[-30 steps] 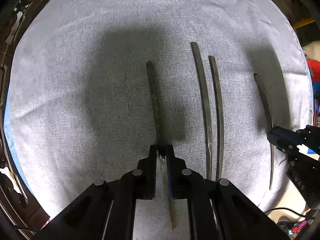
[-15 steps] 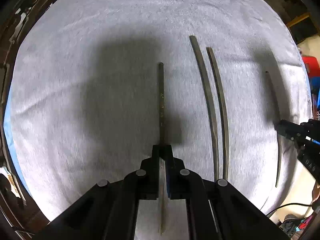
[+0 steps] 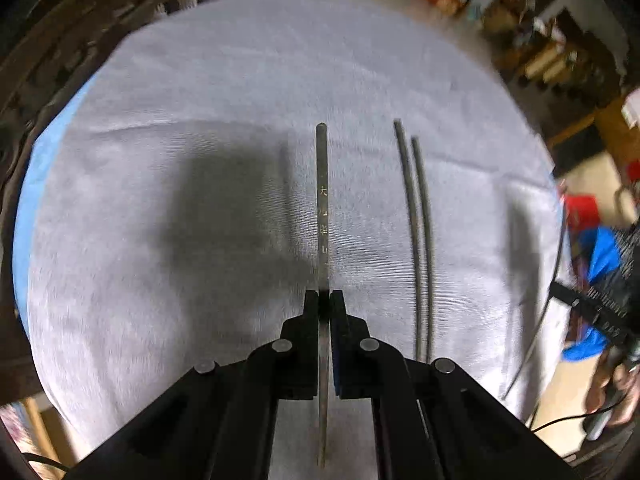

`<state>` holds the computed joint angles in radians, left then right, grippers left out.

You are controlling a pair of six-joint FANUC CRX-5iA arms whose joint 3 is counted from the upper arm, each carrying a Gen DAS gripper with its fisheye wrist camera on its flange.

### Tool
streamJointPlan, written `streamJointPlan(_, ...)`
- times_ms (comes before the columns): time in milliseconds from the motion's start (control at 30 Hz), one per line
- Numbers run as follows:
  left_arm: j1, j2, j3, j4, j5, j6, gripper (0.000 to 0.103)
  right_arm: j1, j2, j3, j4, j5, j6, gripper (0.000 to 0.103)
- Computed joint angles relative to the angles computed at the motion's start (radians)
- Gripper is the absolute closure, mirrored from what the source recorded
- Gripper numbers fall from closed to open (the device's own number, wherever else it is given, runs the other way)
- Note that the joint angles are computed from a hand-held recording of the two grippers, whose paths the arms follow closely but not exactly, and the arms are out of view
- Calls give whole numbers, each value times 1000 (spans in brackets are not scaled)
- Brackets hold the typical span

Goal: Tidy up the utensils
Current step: 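Lift the knife and chopstick and carry both to the black holder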

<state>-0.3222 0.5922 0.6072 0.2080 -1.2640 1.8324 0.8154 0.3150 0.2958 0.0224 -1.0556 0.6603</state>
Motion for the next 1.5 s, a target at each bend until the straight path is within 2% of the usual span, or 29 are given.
streamJointPlan(100, -15, -61, -63, -6, 63, 41, 98, 15, -94, -128, 34, 125, -97, 96)
streamJointPlan(200, -11, -180, -242, 22, 195, 39, 98, 50, -184, -265, 109, 253, -228, 96)
streamJointPlan(267, -1, -245, -328, 39, 253, 31, 98, 75, -248, -369, 195, 349, -357, 96)
streamJointPlan(333, -9, -294, -382, 48, 314, 39, 98, 100, -310, -475, 319, 440, -521, 96)
streamJointPlan(367, -11, -322, -393, 46, 318, 43, 98, 108, -334, -520, 384, 482, -599, 96)
streamJointPlan(467, -20, -389, -451, 55, 376, 42, 98, 120, -387, -619, 567, 568, -802, 96)
streamJointPlan(600, -48, -453, -458, 56, 397, 72, 98, 122, -436, -712, 830, 636, -1064, 96)
streamJointPlan(733, -73, -507, -498, 51, 480, 78, 98, 109, -454, -756, 1055, 678, -1261, 96)
streamJointPlan(833, -94, -529, -515, 55, 515, 71, 98, 111, -454, -759, 1153, 695, -1336, 96)
streamJointPlan(967, -123, -544, -515, 8, 535, 91, 98, 114, -442, -752, 1220, 711, -1377, 96)
streamJointPlan(1067, -141, -544, -518, -23, 545, 109, 98, 131, -423, -734, 1228, 714, -1359, 96)
streamJointPlan(1300, -187, -551, -535, -125, 572, 186, 98, 219, -382, -681, 1156, 607, -1204, 96)
streamJointPlan(1500, -223, -551, -532, -198, 586, 228, 98, 245, -390, -690, 1187, 561, -1206, 96)
